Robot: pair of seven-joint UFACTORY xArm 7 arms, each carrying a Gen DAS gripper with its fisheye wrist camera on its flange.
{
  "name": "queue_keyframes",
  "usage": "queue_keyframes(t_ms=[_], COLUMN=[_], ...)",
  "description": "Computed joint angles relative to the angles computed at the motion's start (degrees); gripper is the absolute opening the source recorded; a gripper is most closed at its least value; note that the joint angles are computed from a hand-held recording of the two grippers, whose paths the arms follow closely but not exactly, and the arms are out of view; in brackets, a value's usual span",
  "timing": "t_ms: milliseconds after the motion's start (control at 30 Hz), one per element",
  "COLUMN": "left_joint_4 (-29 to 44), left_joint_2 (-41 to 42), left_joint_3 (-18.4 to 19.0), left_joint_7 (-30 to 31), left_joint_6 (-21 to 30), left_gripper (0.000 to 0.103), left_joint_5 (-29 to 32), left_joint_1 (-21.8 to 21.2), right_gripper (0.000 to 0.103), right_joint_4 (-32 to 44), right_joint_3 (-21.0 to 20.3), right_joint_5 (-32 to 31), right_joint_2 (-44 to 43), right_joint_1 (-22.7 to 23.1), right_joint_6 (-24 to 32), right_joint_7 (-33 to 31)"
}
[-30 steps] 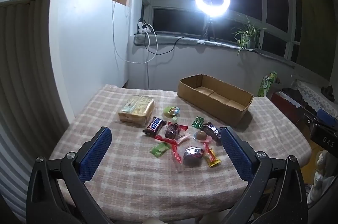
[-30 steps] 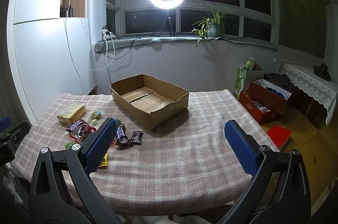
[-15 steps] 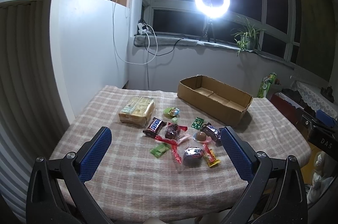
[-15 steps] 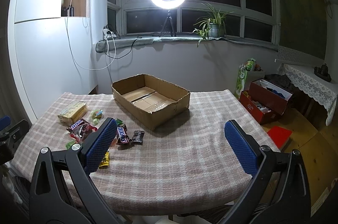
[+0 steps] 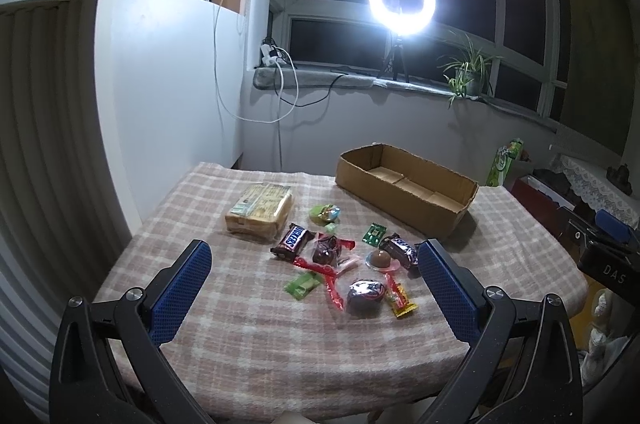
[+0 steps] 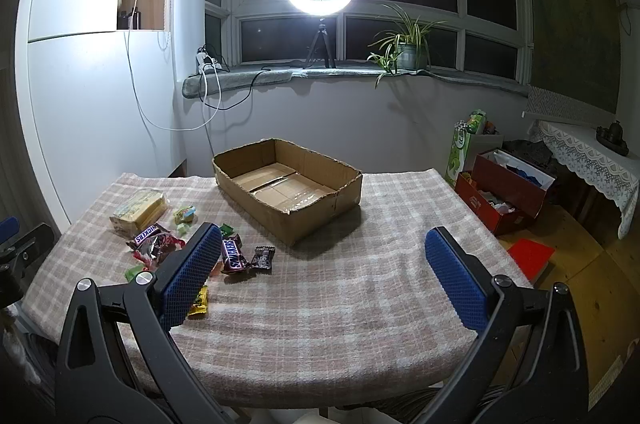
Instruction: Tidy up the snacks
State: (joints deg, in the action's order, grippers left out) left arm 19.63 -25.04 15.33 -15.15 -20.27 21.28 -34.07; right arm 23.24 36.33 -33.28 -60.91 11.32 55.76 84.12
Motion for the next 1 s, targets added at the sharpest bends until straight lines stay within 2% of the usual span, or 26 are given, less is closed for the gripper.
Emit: queue_keyframes(t_ms=[133, 333, 1000], left_joint_4=[-0.11, -0.11, 1.6], left_joint_2=[-0.13, -0.12, 1.81], left_joint_3=[0.64, -0.72, 0.77], left_joint_7=[-0.2, -0.2, -0.69], left_joint_6=[-0.34, -0.47, 0.47], left_gripper=[0.102, 0.102, 0.102], left_joint_5=[0.57, 0.33, 0.84], left_joint_1=[-0.49, 0.75, -0.58], right_gripper=[0.103, 0.103, 0.103], right_joint_4=[0.03, -0.11, -0.33], right_joint_3=[0.01, -0.11, -0.45], right_joint_5=[-0.08, -0.23, -0.43], right_joint_2=[0.2, 0.26, 2.6], right_joint_1=[0.08, 0.12, -0.03], right_joint_6=[-0.01, -0.23, -1.71], right_joint_7=[0.12, 0.28, 1.06])
